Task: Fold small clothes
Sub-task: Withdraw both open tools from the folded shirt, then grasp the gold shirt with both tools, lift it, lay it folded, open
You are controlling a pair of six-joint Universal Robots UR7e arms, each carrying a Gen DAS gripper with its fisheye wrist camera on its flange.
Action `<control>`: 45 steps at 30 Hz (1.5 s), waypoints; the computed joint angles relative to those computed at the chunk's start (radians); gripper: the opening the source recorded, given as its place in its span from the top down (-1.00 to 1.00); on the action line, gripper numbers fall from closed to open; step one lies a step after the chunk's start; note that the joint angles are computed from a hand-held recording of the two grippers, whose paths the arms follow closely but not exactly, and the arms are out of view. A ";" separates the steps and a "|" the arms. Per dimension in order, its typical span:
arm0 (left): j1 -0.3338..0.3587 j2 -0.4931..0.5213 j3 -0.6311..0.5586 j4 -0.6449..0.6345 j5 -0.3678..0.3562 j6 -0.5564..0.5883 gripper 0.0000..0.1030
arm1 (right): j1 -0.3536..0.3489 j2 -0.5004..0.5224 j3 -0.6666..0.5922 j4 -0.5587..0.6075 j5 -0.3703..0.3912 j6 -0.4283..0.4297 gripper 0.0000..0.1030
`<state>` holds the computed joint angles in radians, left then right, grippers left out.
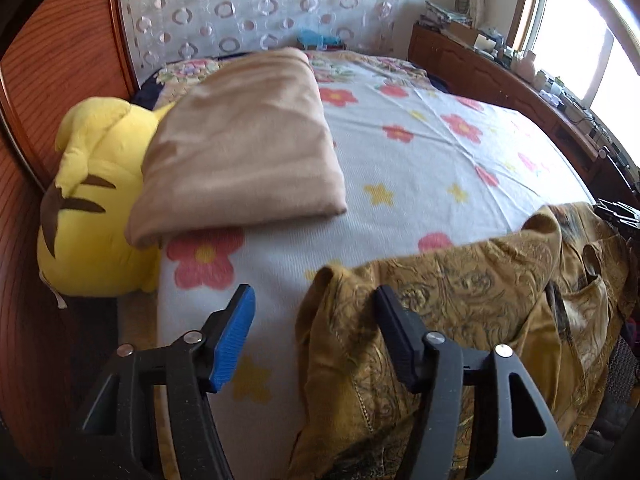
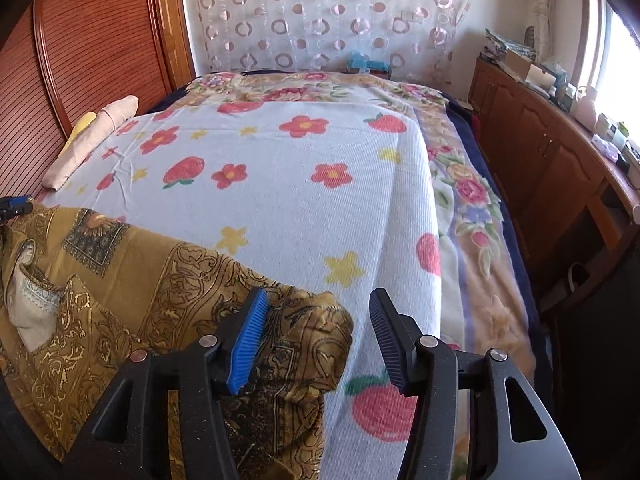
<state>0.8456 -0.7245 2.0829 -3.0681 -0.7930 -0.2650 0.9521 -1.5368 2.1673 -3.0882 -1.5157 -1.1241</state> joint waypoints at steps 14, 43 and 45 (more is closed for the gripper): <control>-0.079 -0.025 0.080 -0.130 -0.039 0.056 0.77 | 0.019 -0.064 -0.014 0.247 -0.010 -0.066 0.74; -0.546 -0.317 0.097 -0.748 0.242 0.594 0.81 | -0.278 -1.017 0.017 0.853 0.942 -0.287 0.90; -0.541 -0.323 0.082 -0.750 0.241 0.618 0.81 | -0.271 -1.024 -0.005 0.846 0.955 -0.251 0.90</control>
<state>0.3043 -1.0476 2.1649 -3.8182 -0.5523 0.3529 0.6810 -2.5609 2.1625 -2.2418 -0.5609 -1.3747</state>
